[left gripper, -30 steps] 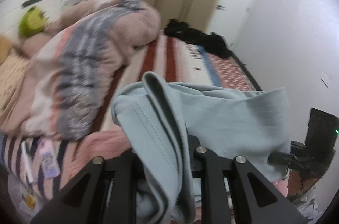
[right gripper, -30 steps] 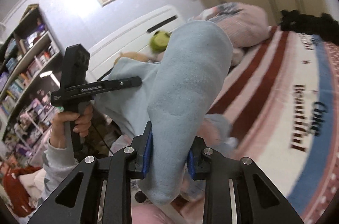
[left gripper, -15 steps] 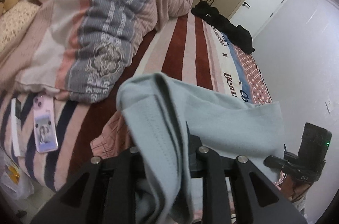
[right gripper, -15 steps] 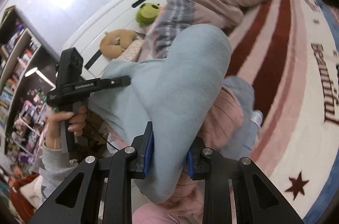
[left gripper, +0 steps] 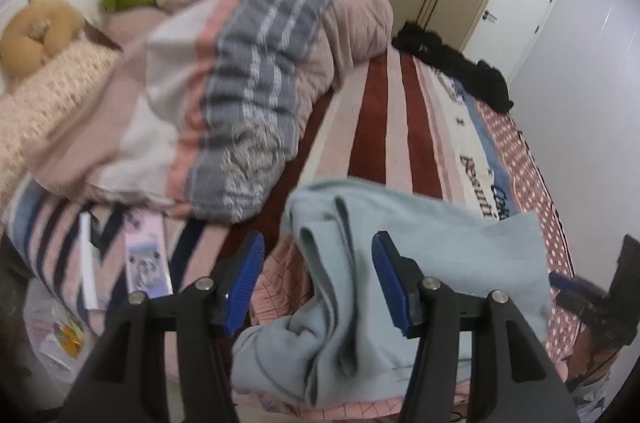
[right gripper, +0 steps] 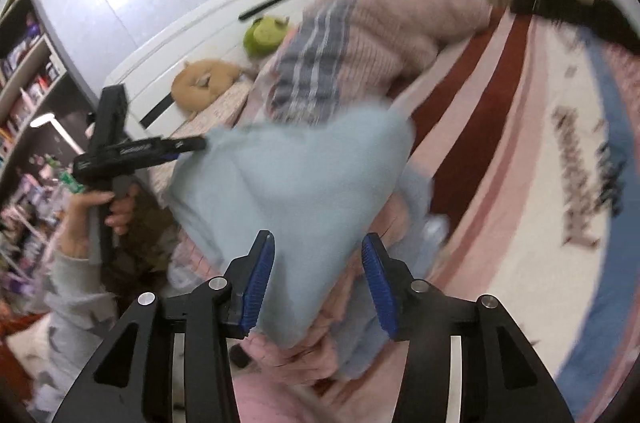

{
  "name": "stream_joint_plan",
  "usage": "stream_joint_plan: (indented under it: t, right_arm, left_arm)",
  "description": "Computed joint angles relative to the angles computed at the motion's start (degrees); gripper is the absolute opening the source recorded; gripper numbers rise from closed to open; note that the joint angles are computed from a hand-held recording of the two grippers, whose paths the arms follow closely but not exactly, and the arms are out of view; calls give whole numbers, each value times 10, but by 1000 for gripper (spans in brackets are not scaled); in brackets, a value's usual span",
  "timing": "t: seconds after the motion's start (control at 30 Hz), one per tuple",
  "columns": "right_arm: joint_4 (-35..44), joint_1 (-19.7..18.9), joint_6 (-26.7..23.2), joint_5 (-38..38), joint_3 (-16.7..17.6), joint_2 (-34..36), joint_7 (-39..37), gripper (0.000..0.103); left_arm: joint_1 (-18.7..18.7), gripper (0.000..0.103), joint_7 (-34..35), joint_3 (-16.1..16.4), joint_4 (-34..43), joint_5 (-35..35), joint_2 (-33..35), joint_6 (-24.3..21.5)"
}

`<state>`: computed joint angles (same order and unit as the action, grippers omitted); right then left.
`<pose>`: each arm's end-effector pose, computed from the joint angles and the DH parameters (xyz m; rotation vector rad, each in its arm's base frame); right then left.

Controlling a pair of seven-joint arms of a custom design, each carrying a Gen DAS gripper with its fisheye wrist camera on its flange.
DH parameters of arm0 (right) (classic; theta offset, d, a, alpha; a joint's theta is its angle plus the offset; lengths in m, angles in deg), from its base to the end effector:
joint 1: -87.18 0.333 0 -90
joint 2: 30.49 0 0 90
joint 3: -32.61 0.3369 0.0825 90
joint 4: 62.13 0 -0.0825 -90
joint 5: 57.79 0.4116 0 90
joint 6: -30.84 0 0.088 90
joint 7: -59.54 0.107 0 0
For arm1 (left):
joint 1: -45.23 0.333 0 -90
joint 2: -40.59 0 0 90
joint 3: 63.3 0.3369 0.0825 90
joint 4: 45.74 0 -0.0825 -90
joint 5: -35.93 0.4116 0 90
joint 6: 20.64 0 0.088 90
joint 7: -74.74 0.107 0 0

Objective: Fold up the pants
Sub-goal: 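Lift the folded pants with both grippers and carry them toward the pillow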

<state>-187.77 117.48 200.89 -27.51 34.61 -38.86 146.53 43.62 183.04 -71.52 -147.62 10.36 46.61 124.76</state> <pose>0.5000 0.2765 0.5603 -1.6637 1.4440 -0.2116 0.6605 -0.1050 0.5796 -1.7257 2.1123 -1.0073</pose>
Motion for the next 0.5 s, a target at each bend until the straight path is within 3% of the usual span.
stream_joint_plan:
  t: [0.07,0.2,0.27,0.4,0.5]
  right_arm:
    - [-7,-2,25,-18,3,-12,1,42]
    - [29,78,9,124,-54,-4,-154,42]
    - [43,71,-13,133,-42,10,-173,42]
    - [48,32,-45,91,-7,34,-131,40]
    - [36,14,-31,115,11,39,-152,40]
  left_arm:
    - [3,52,40,-7,-8,-44,-14,2]
    - [-6,52,116,-15,-14,-112,-22,-17]
    - [-13,52,118,-15,-16,-96,-14,-24]
    - [-17,52,73,-9,-19,-53,10,-34]
    - [-11,52,78,-11,-27,-69,17,-31]
